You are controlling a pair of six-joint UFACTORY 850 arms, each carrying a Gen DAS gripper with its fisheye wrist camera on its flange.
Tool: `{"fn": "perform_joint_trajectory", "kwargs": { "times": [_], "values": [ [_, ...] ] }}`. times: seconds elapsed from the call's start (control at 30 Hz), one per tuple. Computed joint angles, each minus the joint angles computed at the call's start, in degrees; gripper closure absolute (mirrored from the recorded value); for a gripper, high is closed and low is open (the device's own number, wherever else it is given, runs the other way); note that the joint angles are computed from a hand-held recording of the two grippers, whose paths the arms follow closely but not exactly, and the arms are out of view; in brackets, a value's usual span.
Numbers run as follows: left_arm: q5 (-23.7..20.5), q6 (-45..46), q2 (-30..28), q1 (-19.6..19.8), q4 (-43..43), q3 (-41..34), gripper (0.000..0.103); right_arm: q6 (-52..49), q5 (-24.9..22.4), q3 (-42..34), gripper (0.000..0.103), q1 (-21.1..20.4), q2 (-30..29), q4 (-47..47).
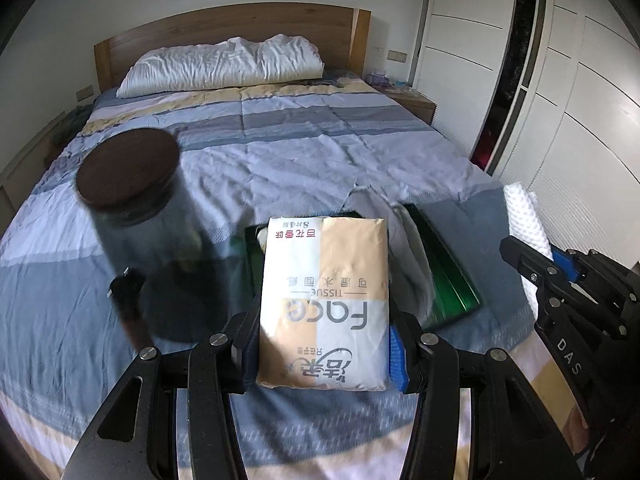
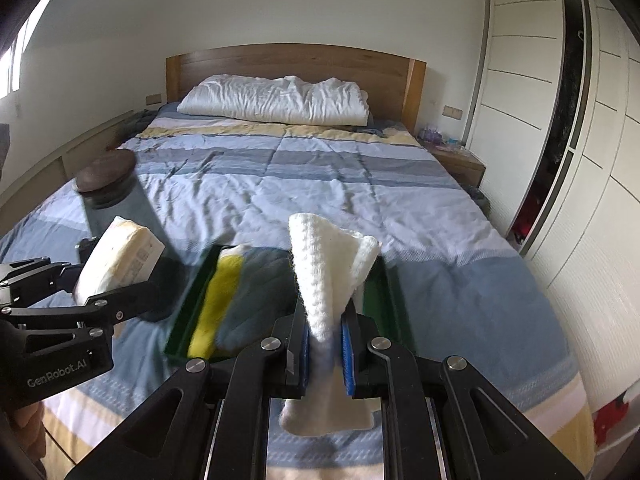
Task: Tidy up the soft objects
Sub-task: 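Lift the tissue pack and white cloth and carry both to the green tray, then lower the tissue pack and white cloth into the green tray with both tools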
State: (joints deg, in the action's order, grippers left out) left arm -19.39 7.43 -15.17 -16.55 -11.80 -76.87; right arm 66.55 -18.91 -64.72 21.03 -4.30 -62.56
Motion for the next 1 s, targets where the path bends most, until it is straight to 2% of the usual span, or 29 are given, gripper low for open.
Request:
{"fn": "perform_joint_trajectory", "kwargs": {
  "times": [0.2, 0.33, 0.63, 1.0],
  "values": [
    [0.12, -8.42, -4.52, -1.47, 8.47, -4.19, 0.058, -4.77, 2.08, -5.77, 0.091, -2.56, -6.46, 2.41],
    [-0.36, -10.15, -7.25, -1.79, 9.57, -6.28, 0.058, -8.38, 3.03, -9.28, 0.091, -3.74, -10.50, 5.27],
    [-1.59, -12.39, -12.45, -2.86, 11.80, -10.49, 0.058, -29.21, 4.90, -16.49, 0.091, -6.42, -18.40, 22.40],
    [-3.75, -15.93, -17.21, -3.59, 14.62, -15.10, 0.058, -40.11, 3.96, -22.85, 0.091, -7.95, -24.95, 33.41]
  ]
}}
